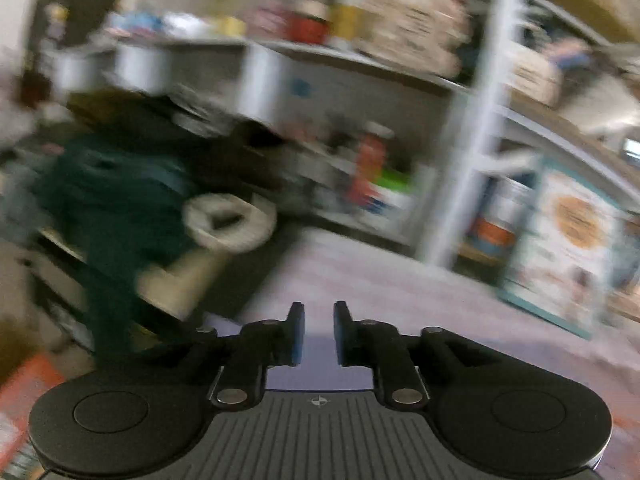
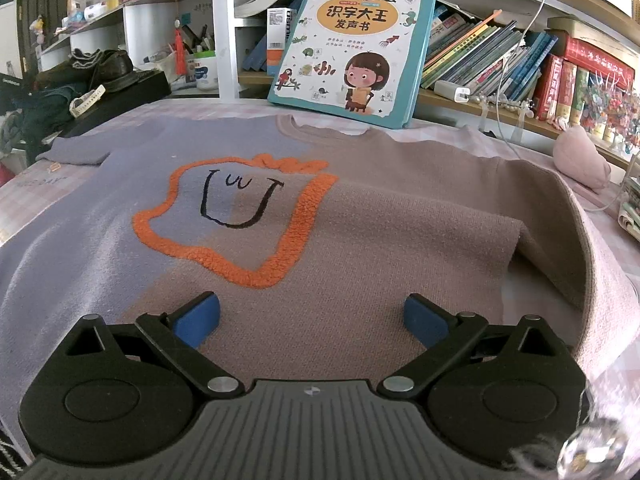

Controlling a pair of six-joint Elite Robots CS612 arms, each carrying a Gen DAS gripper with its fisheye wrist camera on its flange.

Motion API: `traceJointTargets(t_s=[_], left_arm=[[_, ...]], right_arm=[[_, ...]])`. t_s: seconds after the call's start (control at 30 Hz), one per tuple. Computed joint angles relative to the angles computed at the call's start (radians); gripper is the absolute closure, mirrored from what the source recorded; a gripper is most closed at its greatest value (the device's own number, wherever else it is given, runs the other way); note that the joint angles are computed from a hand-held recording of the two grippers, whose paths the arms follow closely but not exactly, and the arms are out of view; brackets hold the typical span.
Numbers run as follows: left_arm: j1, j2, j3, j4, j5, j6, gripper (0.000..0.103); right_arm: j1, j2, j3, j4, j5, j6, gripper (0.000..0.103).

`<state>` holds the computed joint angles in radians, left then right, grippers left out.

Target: Fold clothes

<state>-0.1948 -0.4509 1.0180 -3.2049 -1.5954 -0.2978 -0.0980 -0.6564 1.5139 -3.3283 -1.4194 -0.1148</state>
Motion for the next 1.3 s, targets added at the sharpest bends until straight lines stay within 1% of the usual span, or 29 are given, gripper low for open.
traceJointTargets(t_s=[0.03,0.1,0.17,0.2,0.27,0.37,0.4,0.47,0.5,0.53,0.6,0.63,0.73,0.83,0.97,1.1,1.13,1.2,1.27,1.3], left_arm=[[-0.003,-0.004,0.013,-0.004,-0.070,-0.002,0.071],[-0.014,-0.007,0.037,-0.014,-0.196,0.002,0.067],[-0.032,-0.011,0.059,-0.015,-0.259,0.025,0.067],[-0.042,-0.012,0.068,-0.015,-0.277,0.040,0.067],[-0.063,-0.013,0.077,0.000,-0.270,0.091,0.067],[-0.094,-0.003,0.069,0.037,-0.201,0.160,0.067],[-0.102,-0.001,0.064,0.052,-0.172,0.169,0.067],[-0.113,0.002,0.055,0.083,-0.115,0.152,0.068],[-0.118,0.004,0.050,0.098,-0.089,0.140,0.074],[-0.119,0.009,0.042,0.106,-0.076,0.127,0.087],[-0.116,0.019,0.027,0.114,-0.072,0.102,0.102],[-0.112,0.025,0.020,0.114,-0.077,0.091,0.103],[-0.107,0.034,0.006,0.112,-0.096,0.073,0.103],[-0.110,0.043,-0.013,0.121,-0.090,0.077,0.103],[-0.111,0.056,-0.036,0.125,-0.088,0.062,0.103],[-0.112,0.040,-0.007,0.109,-0.101,0.052,0.102],[-0.114,0.028,0.014,0.095,-0.108,0.060,0.099],[-0.121,-0.004,0.076,0.043,-0.126,0.099,0.098],[-0.130,-0.033,0.135,-0.012,-0.155,0.146,0.090],[-0.134,-0.046,0.160,-0.034,-0.174,0.173,0.083]], right_arm=[[0.000,0.000,0.000,0.000,0.000,0.000,0.003],[0.000,0.000,-0.001,0.002,-0.001,0.000,0.003],[0.001,0.000,-0.001,0.002,-0.003,0.001,0.003],[0.001,0.000,-0.001,0.002,-0.003,0.001,0.003],[0.002,0.000,-0.001,0.000,-0.008,0.000,0.003],[0.004,0.000,0.000,-0.004,-0.014,-0.001,0.003],[0.004,0.000,0.001,-0.005,-0.014,-0.001,0.003],[0.003,-0.001,0.002,-0.005,-0.012,0.001,0.003],[0.002,-0.001,0.002,-0.005,-0.010,0.002,0.003],[0.002,-0.001,0.002,-0.005,-0.009,0.003,0.003],[0.002,-0.001,0.001,-0.004,-0.007,0.004,0.003],[0.001,-0.001,0.001,-0.004,-0.007,0.005,0.003],[0.000,-0.001,0.000,-0.001,-0.003,0.005,0.002],[-0.001,0.000,-0.002,0.003,0.000,0.003,0.002],[0.000,0.001,-0.005,0.007,0.000,0.002,0.002],[0.001,0.000,-0.003,0.004,-0.004,0.004,0.002],[0.001,0.000,-0.003,0.003,-0.005,0.005,0.002],[0.004,-0.001,0.000,-0.004,-0.016,0.004,0.002],[0.011,-0.002,0.006,-0.025,-0.050,-0.008,0.002],[0.016,-0.005,0.010,-0.032,-0.072,-0.013,0.002]])
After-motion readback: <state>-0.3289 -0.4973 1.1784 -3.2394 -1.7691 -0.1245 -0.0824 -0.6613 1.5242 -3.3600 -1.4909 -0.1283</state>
